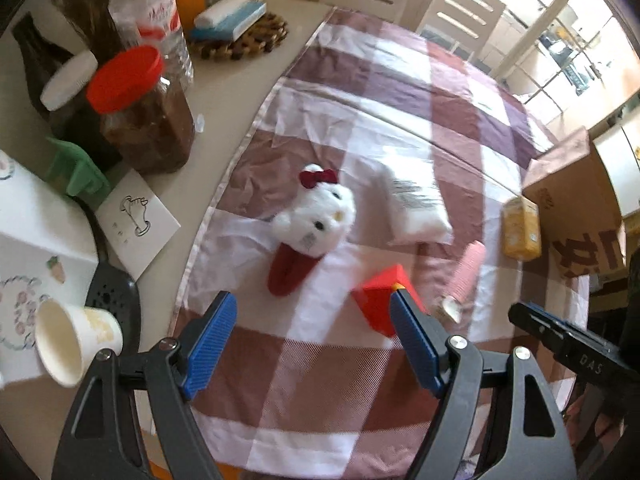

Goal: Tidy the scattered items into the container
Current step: 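Grasp the white plush cat with the left tool while the right tool grasps the pink hair roller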

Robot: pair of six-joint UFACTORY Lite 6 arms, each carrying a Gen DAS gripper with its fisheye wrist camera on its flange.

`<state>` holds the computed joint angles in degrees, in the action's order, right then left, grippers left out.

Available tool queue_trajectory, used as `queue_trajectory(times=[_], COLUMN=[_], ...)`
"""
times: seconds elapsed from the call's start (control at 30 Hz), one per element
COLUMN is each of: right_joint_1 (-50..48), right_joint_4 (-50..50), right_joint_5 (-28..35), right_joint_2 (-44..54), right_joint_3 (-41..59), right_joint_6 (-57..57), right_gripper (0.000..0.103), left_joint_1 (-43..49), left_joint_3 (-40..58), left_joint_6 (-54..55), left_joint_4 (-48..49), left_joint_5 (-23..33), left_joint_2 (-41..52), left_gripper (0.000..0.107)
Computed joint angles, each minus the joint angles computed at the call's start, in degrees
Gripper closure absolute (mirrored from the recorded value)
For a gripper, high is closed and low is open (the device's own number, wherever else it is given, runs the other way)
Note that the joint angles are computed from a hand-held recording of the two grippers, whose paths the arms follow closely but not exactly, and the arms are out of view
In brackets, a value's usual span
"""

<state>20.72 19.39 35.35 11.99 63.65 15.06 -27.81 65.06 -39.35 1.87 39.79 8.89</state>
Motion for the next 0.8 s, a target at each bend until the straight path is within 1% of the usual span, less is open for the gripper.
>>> queue_trajectory(times=[0.07, 0.2, 0.37, 0.6, 0.8], right_joint_1=[-1.26, -1.27, -0.99, -0.93, -0.52], right_joint_4=[2.27, 0.24, -2.06, -1.44, -1.61], right_joint_5=[-0.84, -1.64, -1.71, -1.69, -1.32], right_joint_2=[2.71, 7.56, 13.38, 19.72, 23.41], right_joint_3=[0.67, 4.19, 8.45, 12.52, 15.23], right_joint_6=[-1.40, 0.88, 3.85, 4.96, 5.98], right_gripper=[0.060, 0.060, 0.060, 0.060, 0.060], left_joint_1=[1.78, 3.93, 3.52, 4.37, 5.39], left_joint_3=[2.98, 10.37, 18.07, 22.89, 24.25], left_joint_6=[2.32, 7.50, 10.70, 14.85, 18.53], left_joint_4=[-0.69, -2.76, -2.31, -3.24, -5.55], left_joint_5=[-0.54, -0.85, -0.04, 0.35, -0.05], left_joint_2=[4.36, 13.14, 22.03, 27.90, 30.85], left_gripper=[0.027, 0.027, 0.027, 0.027, 0.027])
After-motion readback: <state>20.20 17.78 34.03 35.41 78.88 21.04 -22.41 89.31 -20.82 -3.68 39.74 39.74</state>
